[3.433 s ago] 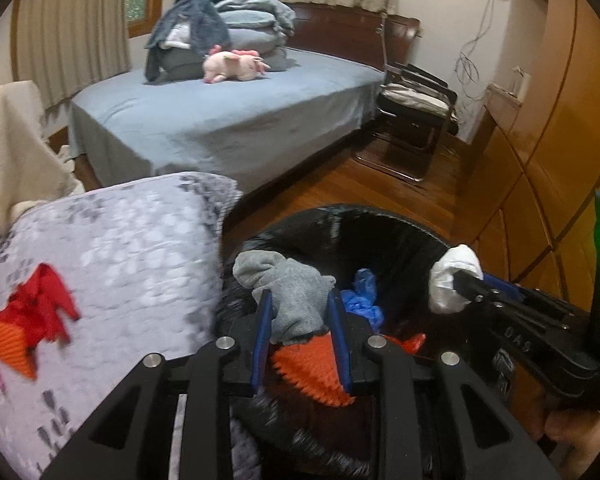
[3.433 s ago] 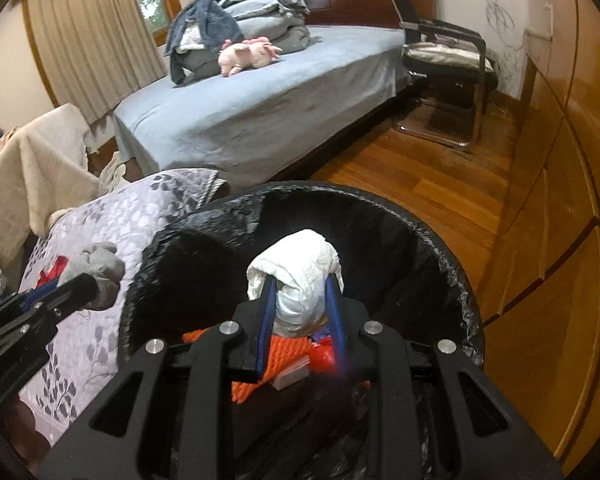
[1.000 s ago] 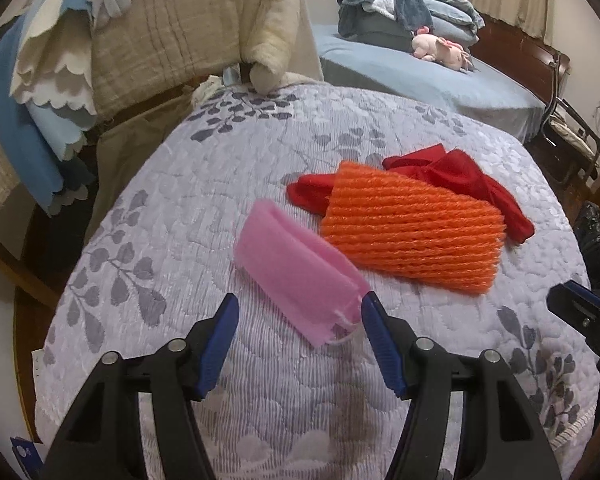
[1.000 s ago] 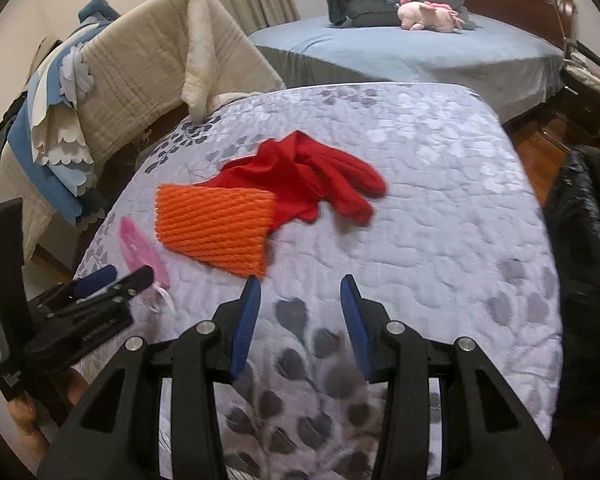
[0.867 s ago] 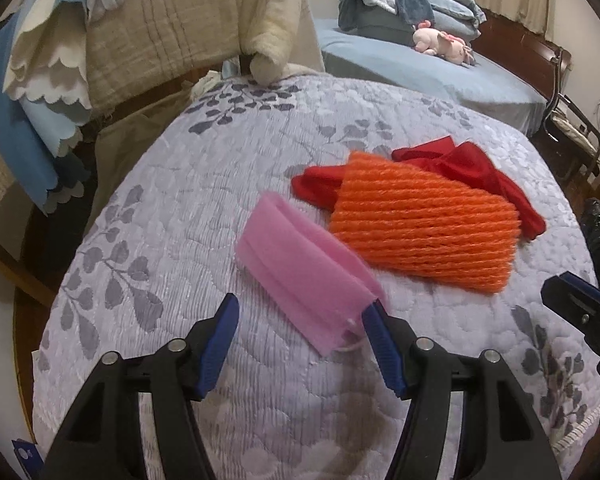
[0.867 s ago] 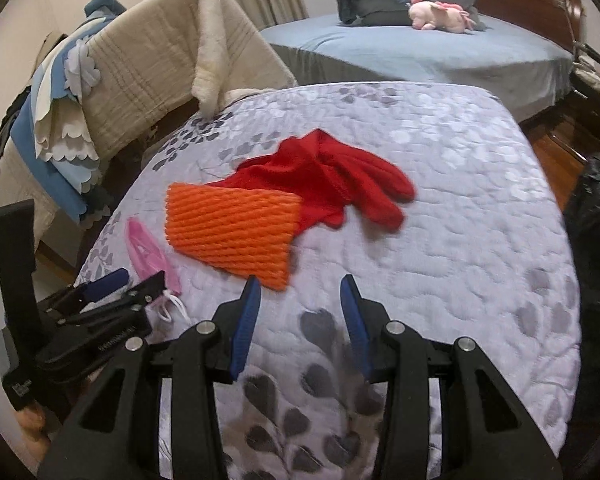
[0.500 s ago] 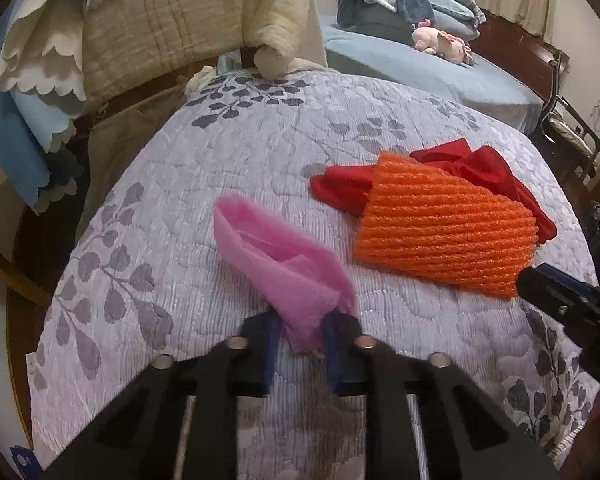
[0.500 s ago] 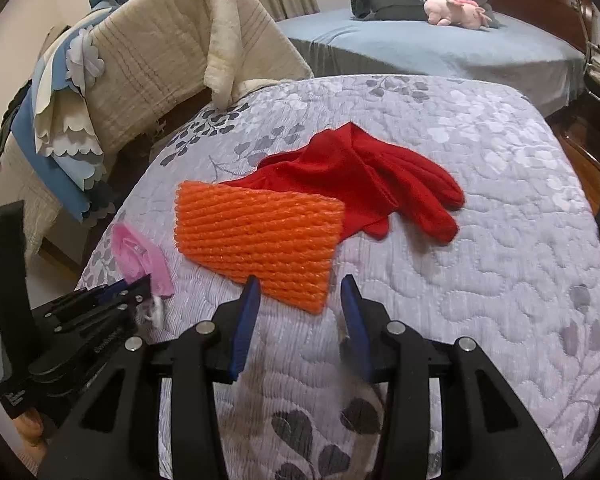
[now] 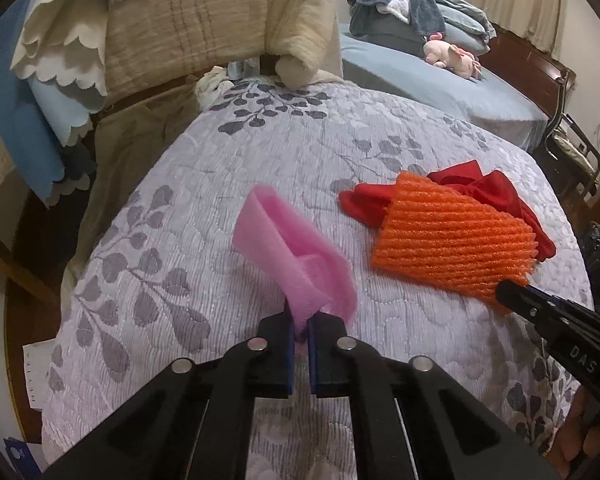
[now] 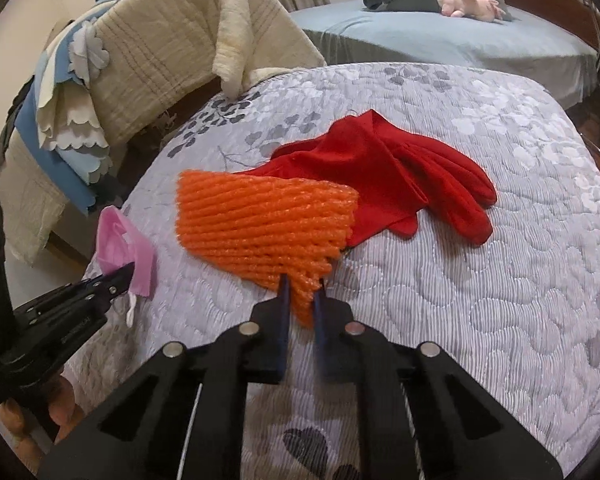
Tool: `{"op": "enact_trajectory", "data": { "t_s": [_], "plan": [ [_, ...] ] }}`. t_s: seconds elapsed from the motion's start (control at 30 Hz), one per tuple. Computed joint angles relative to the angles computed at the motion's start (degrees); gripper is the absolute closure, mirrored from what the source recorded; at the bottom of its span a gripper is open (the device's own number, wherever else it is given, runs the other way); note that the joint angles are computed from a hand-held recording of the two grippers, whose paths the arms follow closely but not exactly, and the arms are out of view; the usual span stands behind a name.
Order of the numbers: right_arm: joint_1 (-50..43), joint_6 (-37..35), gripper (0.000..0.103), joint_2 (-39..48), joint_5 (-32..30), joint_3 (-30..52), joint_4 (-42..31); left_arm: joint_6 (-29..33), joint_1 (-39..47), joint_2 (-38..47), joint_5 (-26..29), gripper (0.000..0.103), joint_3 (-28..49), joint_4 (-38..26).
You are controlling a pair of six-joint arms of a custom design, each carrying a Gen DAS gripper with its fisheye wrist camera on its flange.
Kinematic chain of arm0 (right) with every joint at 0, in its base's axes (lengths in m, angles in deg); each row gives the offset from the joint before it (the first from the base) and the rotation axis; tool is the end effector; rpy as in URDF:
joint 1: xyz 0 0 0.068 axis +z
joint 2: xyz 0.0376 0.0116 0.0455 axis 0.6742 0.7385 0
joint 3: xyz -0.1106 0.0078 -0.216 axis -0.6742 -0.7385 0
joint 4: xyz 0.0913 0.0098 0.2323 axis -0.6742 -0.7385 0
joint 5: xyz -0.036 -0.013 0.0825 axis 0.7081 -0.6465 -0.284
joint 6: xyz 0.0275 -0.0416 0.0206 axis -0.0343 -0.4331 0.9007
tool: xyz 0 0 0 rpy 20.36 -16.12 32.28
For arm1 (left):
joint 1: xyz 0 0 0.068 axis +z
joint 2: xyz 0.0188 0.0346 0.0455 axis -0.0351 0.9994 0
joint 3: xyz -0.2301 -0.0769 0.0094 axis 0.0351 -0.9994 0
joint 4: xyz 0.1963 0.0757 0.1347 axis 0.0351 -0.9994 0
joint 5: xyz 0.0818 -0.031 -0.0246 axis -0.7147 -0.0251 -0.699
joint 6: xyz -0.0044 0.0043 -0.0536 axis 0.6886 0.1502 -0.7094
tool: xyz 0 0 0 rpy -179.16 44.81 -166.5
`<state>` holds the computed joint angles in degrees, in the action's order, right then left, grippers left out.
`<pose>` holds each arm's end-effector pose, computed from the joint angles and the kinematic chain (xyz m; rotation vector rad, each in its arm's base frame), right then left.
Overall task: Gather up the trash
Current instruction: 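Grasp the orange mesh sleeve with the right tool while the left tool holds the mask, then carry the pink mask and orange mesh sleeve over the bin with both tools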
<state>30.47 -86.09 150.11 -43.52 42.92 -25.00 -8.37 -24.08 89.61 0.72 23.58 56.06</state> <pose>0.2447 -0.0371 0.1262 -0.0066 2.5182 0.4087 0.2735 -0.1065 0.1290 0.0773 2.5355 -0.1232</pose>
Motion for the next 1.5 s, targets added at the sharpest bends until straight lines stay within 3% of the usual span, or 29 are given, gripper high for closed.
{"op": "enact_trajectory", "data": {
  "t_s": [0.33,0.73,1.13,1.5],
  "plan": [
    [-5.8,-4.8,0.095,-11.6,-4.6,-1.2,-9.9,-2.0,-4.3,-6.2,-3.2,0.098,-0.3,-4.9],
    [-23.2,-18.0,0.095,-17.6,-11.2,3.6,-23.9,-7.4,-12.9,-12.0,-8.4,0.098,1.0,-12.2],
    [-39.9,-32.7,0.095,-13.4,-17.4,11.2,-34.7,-14.3,-25.5,-8.8,-14.6,0.098,8.6,-18.2],
    [-54.5,-45.4,0.095,-3.1,-21.0,22.4,-42.7,-18.4,-36.1,0.9,-17.5,0.098,21.7,-21.7]
  ]
}}
